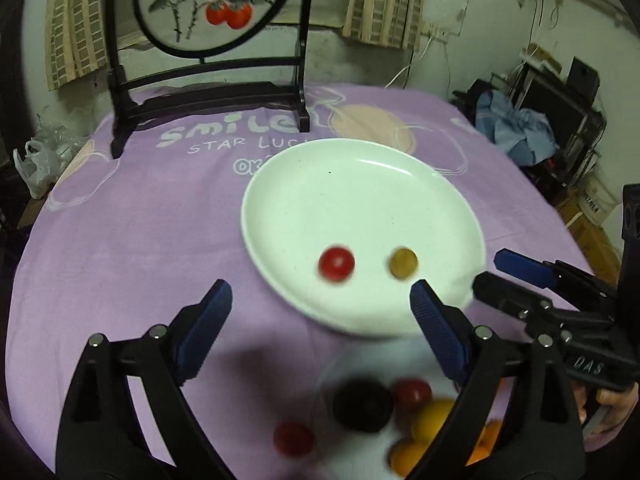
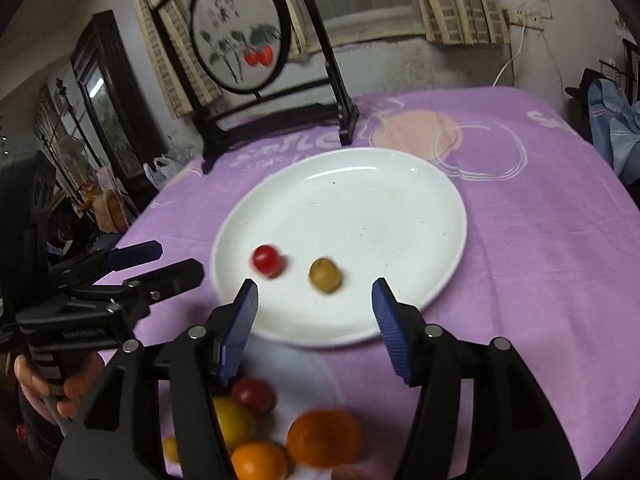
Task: Organize fruits
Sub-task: 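Grasp the dark brown fruit with the left tool while the right tool grasps an orange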
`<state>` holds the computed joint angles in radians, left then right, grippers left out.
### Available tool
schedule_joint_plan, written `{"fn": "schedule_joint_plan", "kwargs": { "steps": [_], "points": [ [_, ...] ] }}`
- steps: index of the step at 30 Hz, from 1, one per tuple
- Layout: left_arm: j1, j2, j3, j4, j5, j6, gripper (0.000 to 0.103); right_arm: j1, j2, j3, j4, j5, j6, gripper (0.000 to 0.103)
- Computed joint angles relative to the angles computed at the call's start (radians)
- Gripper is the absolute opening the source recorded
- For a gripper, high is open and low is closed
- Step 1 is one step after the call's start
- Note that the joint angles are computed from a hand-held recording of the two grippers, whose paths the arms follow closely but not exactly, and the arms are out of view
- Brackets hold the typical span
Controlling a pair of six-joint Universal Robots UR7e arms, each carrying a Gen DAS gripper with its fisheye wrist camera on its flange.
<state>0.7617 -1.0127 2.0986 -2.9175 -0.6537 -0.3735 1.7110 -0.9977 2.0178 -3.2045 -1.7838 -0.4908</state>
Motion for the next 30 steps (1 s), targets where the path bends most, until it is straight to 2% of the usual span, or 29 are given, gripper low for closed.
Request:
{"fn": "schedule_joint_plan", "kwargs": {
  "steps": [2,4,7,11,13,14,16,17,20,24,30],
  "points": [
    [-0.049,-0.046,0.092,-0.035,0.031,-0.036,0.098,0.001,-0.056,0.099,-0.071,0.015,-0.012,0.060],
    [-0.104,-0.107,0.196,-0.016,0.047,-0.105,0.098,-0.005,-0.104,0.186,-0.115,0.032,-0.022,0.060],
    [-0.172,-0.187,0.323,0.007,0.029,-0.212,0.098,-0.020,-0.175,0.335,-0.194,0.051,-0.037,0.060],
    [-0.255,-0.266,0.470,0.080,0.014,-0.373,0.098,-0.047,-0.239,0.451,-0.169,0.082,-0.011,0.060],
    [-0.274,-0.272,0.515,0.057,-0.005,-0.378,0.098,-0.048,-0.242,0.480,-0.141,0.086,-0.028,0.060],
    [-0.284,-0.284,0.524,0.086,-0.005,-0.402,0.098,-0.036,-0.220,0.489,-0.167,0.060,-0.040,0.060],
    [-0.315,-0.293,0.558,0.020,0.021,-0.388,0.098,-0.010,-0.181,0.490,-0.218,0.010,-0.046,0.060],
    [-0.316,-0.287,0.569,-0.031,0.015,-0.359,0.098,0.008,-0.161,0.489,-0.247,-0.014,-0.058,0.060],
    [-0.292,-0.288,0.566,-0.058,-0.014,-0.340,0.098,0.028,-0.132,0.474,-0.244,-0.057,-0.061,0.060],
    [-0.272,-0.296,0.578,-0.120,-0.036,-0.326,0.098,0.029,-0.119,0.477,-0.251,-0.070,-0.066,0.059],
    [-0.277,-0.286,0.583,-0.142,-0.026,-0.327,0.098,0.039,-0.105,0.463,-0.236,-0.085,-0.076,0.049]
  ]
}}
